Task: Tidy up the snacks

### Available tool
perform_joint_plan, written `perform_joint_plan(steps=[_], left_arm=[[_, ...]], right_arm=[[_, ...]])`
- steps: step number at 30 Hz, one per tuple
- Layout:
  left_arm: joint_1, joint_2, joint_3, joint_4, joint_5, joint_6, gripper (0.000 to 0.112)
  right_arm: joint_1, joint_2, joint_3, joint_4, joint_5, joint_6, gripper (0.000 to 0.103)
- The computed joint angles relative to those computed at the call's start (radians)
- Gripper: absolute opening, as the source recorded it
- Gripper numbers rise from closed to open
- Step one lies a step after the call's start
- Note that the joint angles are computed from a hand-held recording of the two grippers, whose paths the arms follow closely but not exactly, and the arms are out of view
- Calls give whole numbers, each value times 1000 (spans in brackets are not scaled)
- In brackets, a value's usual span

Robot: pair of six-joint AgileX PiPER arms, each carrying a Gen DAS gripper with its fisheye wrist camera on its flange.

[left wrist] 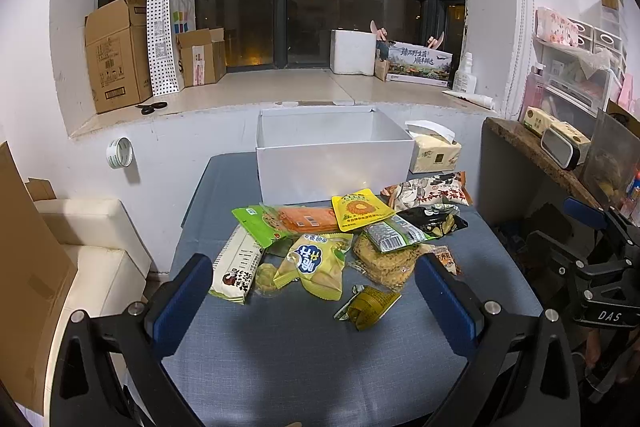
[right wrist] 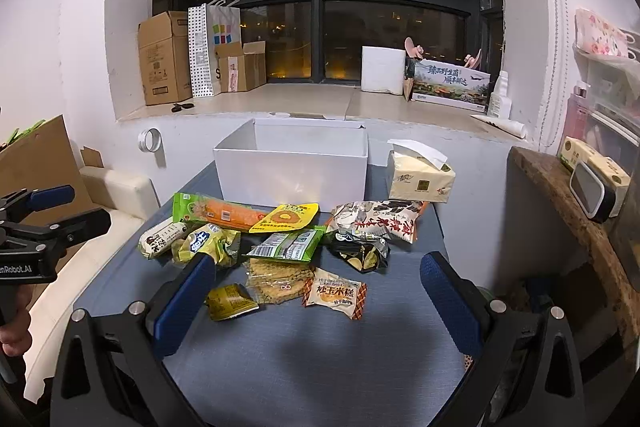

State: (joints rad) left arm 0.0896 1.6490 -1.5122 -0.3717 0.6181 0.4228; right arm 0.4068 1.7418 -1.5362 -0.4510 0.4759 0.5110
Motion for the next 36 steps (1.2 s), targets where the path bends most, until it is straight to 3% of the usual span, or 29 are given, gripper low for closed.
perform_joint_plan(steps=[36], left_arm=[[1,-12,21,2,-10,1,103]], right_arm=[[3,1,1,35,-1,-40,103]])
